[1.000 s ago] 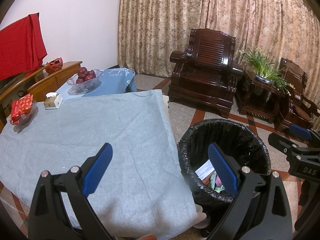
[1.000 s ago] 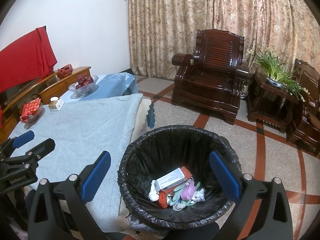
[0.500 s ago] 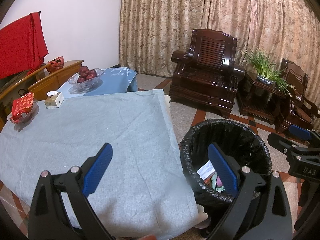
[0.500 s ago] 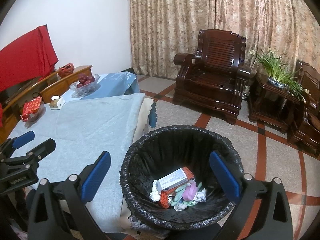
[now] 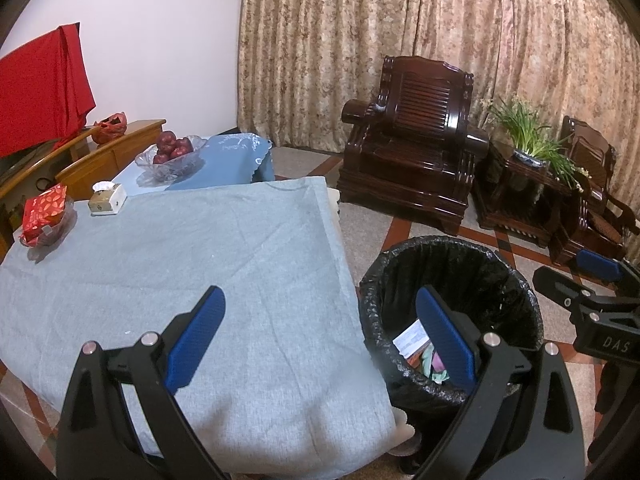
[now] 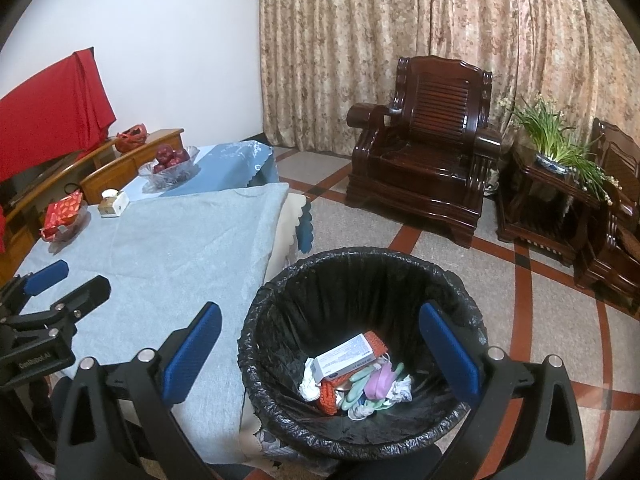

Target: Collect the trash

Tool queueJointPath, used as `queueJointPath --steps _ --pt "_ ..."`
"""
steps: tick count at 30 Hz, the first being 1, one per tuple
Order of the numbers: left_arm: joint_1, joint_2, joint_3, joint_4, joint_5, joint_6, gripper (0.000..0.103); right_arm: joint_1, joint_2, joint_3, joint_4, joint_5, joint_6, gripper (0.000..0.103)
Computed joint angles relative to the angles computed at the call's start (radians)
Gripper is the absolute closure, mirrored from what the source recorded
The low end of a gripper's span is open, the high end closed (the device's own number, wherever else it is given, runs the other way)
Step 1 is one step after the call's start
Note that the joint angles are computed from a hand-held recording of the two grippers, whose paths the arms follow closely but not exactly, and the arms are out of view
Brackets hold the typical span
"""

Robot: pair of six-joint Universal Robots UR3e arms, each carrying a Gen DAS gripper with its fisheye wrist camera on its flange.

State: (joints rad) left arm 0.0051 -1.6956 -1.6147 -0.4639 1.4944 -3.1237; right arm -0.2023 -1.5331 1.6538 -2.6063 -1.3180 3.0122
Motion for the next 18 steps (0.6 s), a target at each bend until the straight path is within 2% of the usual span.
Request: queueJointPath --steps 18 --pt "-0.016 -0.012 -0.011 0.024 0.013 -0.012 0.009 -0.006 -0.004 0.016 -0.012 0.002 0.002 0.006"
